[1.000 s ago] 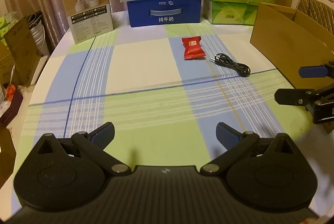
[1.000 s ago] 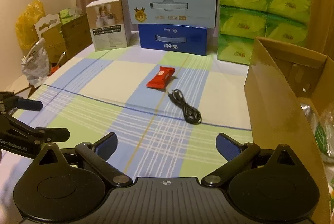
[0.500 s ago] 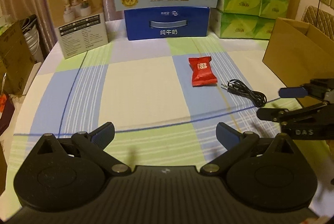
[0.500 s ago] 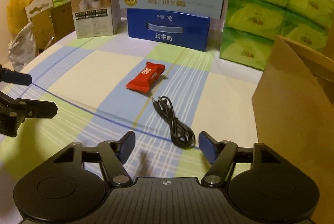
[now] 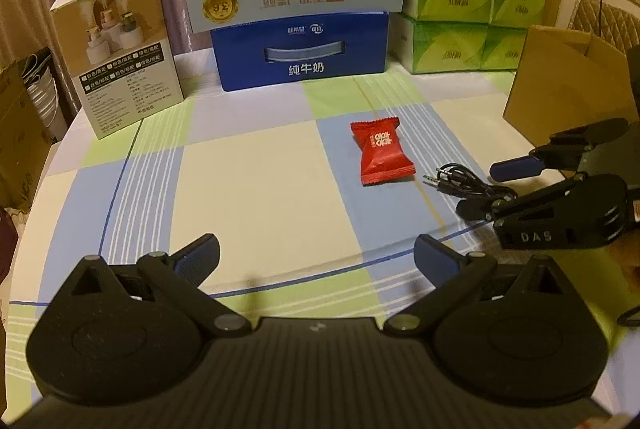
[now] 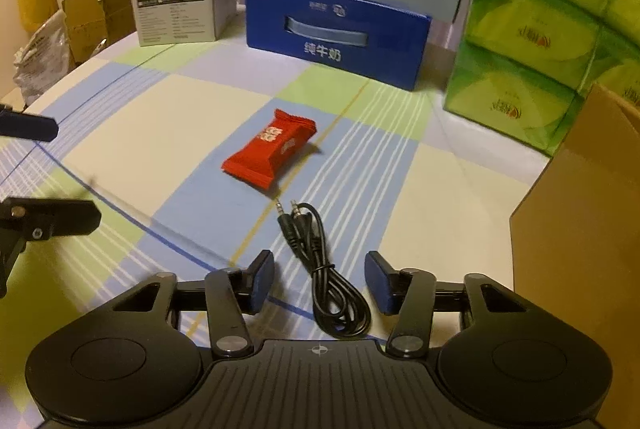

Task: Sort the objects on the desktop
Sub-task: 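Move the right gripper down onto the black cable and grasp it, then grasp the red candy packet with the left gripper while the right gripper holds the cable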

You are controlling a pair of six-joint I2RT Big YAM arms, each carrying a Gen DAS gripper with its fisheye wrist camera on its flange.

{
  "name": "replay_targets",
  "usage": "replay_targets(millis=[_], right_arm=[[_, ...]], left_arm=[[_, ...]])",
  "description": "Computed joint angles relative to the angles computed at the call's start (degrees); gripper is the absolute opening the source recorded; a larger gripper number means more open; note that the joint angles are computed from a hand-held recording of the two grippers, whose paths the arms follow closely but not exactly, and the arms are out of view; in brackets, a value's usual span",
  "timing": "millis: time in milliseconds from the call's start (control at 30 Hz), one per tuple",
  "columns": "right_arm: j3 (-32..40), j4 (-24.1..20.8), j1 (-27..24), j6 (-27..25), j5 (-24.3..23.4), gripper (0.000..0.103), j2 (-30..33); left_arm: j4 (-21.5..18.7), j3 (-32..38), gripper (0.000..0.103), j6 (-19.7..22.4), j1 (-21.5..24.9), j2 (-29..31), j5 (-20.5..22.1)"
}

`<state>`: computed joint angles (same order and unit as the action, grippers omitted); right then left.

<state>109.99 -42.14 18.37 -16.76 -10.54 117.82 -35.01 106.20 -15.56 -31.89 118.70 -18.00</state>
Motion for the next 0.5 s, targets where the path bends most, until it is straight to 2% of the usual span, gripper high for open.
replay_targets(millis=[167, 333, 500], right_arm=[[-0.6, 1.1, -0.1, -0.5, -1.0, 0.036, -0.1], [-1.8, 2.3, -0.1, -0.6, -0.7, 0.02, -0.7], [-2.8, 2.9, -0.3, 0.6, -0.6, 0.016, -1.3]], left_arm=[[-0.2, 0.3, 0.102, -0.2, 0.2, 0.5, 0.4], [-0.1, -0.1, 0.102, -0.7, 0.2, 0.4, 0.8], [0.1, -0.1, 0.102, -1.0, 0.1, 0.5, 1.2]])
